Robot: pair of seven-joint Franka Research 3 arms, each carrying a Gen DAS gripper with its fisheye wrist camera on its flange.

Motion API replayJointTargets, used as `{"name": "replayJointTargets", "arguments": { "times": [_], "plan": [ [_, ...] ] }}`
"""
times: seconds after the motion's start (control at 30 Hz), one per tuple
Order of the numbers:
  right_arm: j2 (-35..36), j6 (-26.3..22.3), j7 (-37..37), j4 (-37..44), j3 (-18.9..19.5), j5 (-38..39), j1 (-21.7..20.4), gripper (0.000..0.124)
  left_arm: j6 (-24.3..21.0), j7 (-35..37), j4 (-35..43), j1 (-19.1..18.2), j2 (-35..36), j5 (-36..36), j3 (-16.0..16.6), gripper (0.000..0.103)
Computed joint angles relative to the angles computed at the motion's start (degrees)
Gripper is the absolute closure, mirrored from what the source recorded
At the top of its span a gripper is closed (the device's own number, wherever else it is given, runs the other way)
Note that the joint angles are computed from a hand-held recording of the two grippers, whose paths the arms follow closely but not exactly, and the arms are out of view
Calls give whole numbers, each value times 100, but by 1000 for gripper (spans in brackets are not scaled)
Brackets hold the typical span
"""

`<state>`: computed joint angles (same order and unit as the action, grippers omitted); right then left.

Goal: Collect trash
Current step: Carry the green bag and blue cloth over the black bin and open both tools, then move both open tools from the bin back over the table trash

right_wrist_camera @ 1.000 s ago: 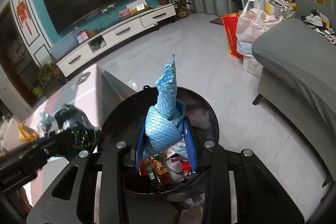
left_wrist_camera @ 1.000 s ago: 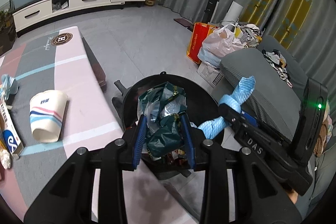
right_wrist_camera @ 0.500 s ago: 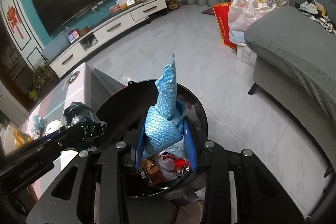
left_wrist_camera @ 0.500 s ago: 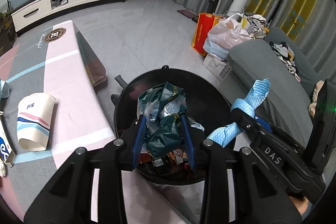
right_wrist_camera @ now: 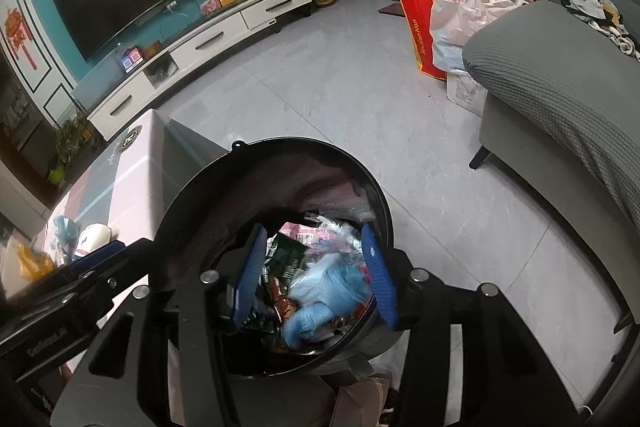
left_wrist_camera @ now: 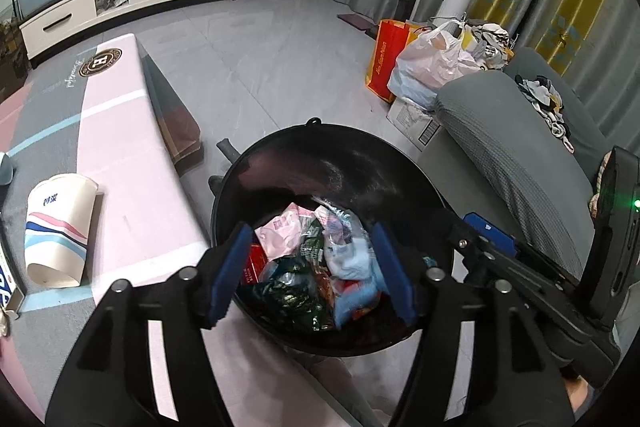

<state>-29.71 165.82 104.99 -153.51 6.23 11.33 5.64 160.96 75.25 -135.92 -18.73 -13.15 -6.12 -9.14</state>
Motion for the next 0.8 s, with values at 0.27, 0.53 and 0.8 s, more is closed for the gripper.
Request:
{"name": "replayJointTargets", "arguments": {
  "times": [0.27, 0.53, 0.8],
  "plan": [
    [-117, 90, -44, -75, -129, 202, 120, 69, 203, 225, -390, -226, -441, -225, 198, 11],
    [-276, 267, 144, -142, 186, 123, 27, 60, 285, 1215, -1173, -1020, -1298, -1370, 947, 3],
    [-237, 765, 57, -154, 111, 343, 546, 52, 1329, 924, -2417, -1152, -2831, -1853, 1487, 3]
  ]
}}
